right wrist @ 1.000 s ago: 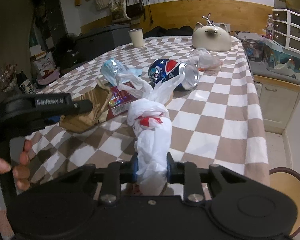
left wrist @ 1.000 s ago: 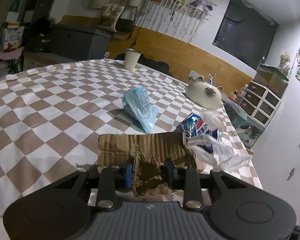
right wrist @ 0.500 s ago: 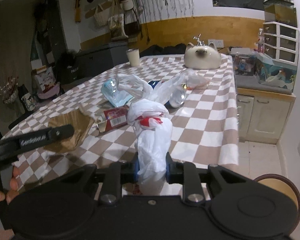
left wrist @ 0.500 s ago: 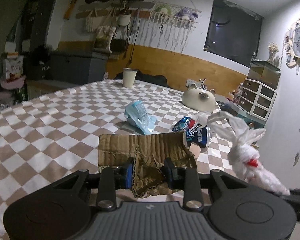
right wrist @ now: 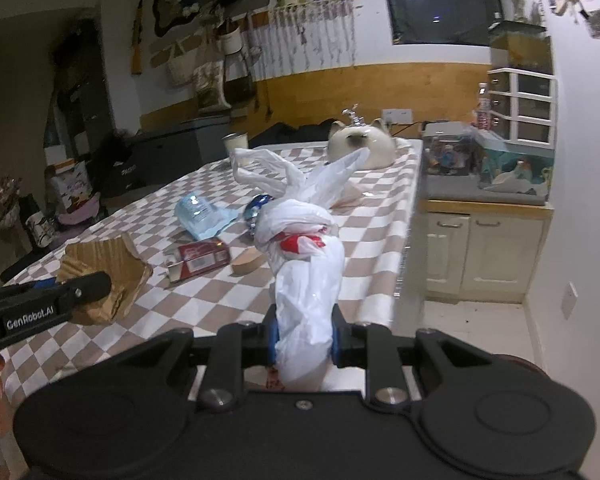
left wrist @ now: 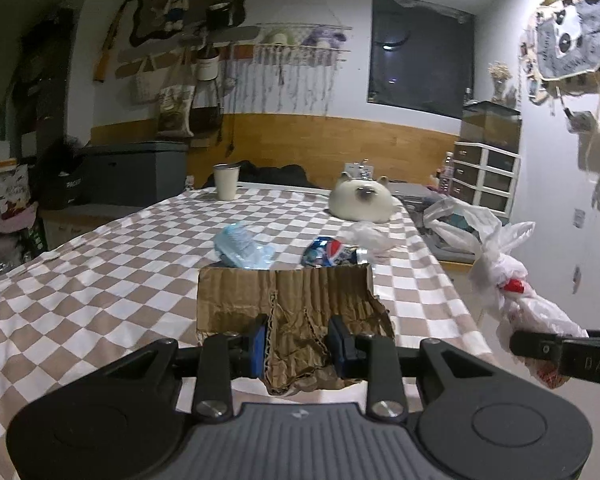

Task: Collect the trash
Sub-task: 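Lift the cardboard and white bag off the table with both tools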

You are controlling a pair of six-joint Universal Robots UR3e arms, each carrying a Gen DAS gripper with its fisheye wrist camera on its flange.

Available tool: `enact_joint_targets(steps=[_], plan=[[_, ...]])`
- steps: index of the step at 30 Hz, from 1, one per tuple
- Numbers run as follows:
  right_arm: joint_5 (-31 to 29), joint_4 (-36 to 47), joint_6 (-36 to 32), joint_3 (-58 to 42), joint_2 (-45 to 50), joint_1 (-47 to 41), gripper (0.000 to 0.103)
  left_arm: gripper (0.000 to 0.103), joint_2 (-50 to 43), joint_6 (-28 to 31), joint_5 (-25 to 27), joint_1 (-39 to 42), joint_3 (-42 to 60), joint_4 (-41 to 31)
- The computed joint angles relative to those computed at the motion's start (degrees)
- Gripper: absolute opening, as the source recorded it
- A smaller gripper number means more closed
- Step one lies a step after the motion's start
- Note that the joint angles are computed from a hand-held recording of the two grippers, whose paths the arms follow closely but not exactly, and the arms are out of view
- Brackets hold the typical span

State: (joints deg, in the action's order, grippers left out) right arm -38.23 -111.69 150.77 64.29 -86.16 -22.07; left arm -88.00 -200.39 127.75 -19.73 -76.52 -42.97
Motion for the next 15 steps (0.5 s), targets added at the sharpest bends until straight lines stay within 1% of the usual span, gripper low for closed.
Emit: enact_joint_targets(steps=[6, 15], plan=[[2.26, 1.78, -2.58, 2.23, -2.5, -5.64, 0.024, 0.033, -5.62, -0.31, 1.77, -4.46, 5.67, 0.28], [5.32, 6.19, -7.39, 3.9, -3.97, -14.79, 0.024, 0.033, -16.26, -0.06, 0.61, -9.8, 17.81, -0.86]])
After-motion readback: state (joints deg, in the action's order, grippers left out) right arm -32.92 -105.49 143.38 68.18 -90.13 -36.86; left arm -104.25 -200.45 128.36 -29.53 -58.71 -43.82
